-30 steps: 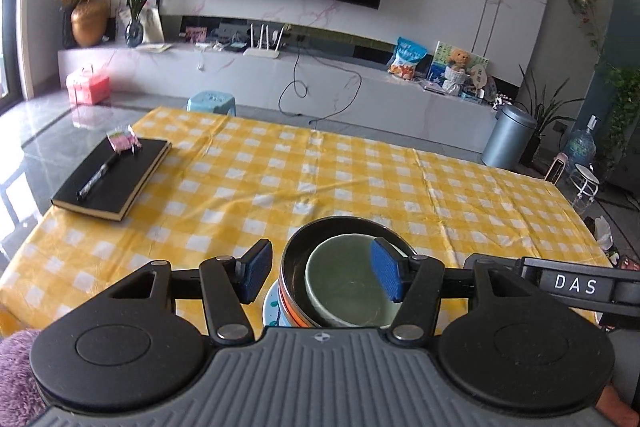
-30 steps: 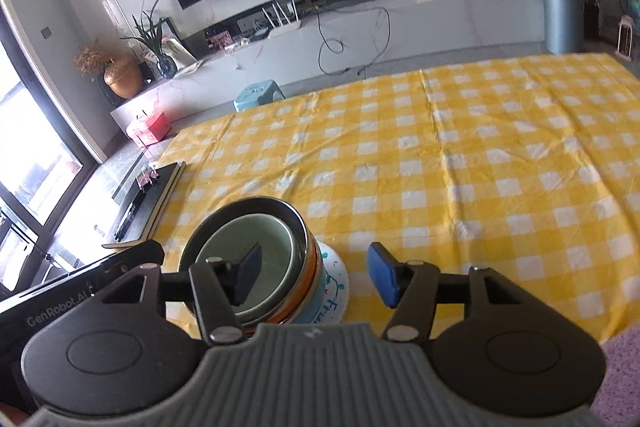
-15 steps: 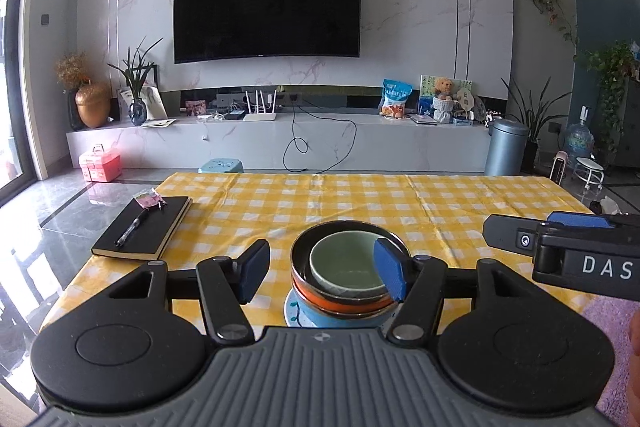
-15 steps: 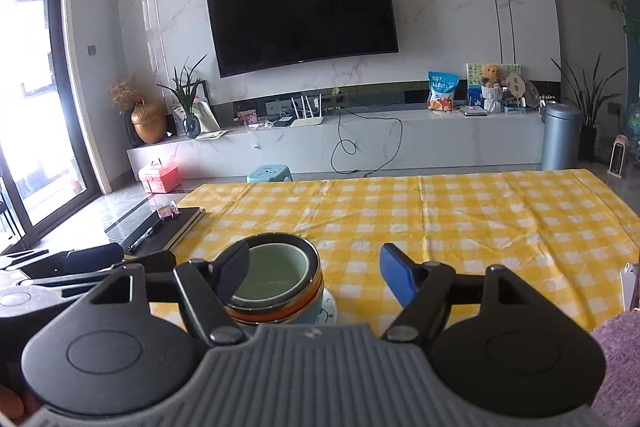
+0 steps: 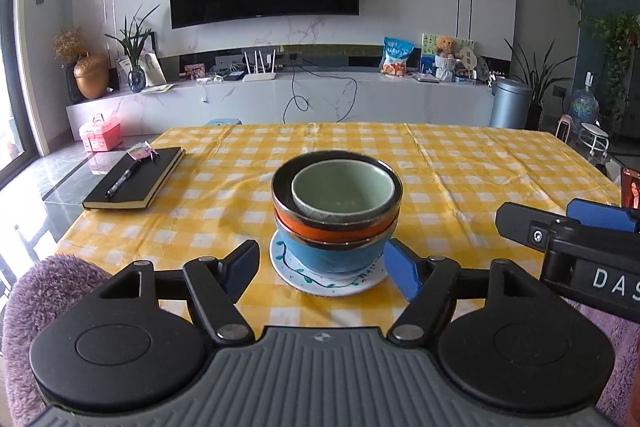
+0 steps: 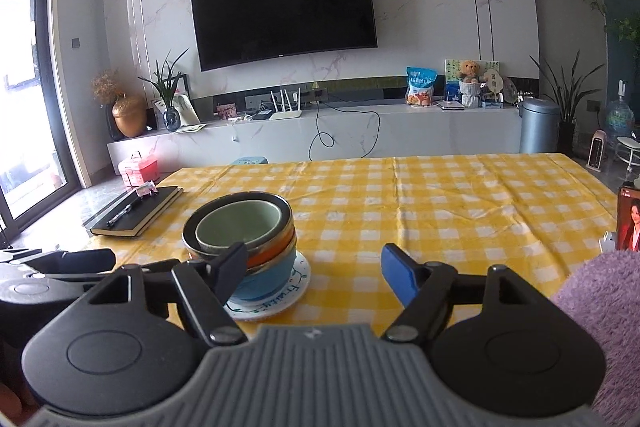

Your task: Organize plates and bowls

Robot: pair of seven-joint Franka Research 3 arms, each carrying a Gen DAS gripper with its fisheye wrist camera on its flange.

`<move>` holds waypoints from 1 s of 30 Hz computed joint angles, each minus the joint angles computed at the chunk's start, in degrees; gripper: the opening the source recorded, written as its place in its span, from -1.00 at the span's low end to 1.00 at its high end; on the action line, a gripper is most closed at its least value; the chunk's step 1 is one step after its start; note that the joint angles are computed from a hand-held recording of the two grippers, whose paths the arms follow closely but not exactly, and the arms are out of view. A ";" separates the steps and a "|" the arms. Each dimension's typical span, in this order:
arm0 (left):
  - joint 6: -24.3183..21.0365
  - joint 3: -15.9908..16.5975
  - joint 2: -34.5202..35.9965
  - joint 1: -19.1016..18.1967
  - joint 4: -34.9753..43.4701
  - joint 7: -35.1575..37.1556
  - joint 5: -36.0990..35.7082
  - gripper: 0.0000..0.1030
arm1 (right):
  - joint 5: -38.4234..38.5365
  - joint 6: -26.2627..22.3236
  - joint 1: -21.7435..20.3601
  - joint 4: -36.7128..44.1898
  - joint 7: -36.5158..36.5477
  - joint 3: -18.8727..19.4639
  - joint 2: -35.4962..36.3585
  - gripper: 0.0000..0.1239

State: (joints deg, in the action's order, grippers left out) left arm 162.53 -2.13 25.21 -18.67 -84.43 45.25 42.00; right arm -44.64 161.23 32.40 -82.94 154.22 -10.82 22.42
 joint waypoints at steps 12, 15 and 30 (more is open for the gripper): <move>-4.93 -1.00 1.40 -0.10 1.71 3.10 -2.77 0.63 | 9.83 -2.05 -1.54 0.47 -7.86 1.75 2.08 0.17; -4.83 -0.88 1.37 -0.21 1.62 2.87 -2.49 0.63 | 10.31 -2.01 -1.06 0.43 -8.11 1.16 2.08 0.18; -4.39 -0.85 1.24 -0.26 1.42 2.61 -1.87 0.63 | 11.42 -2.01 -0.54 0.61 -8.92 0.54 2.33 0.17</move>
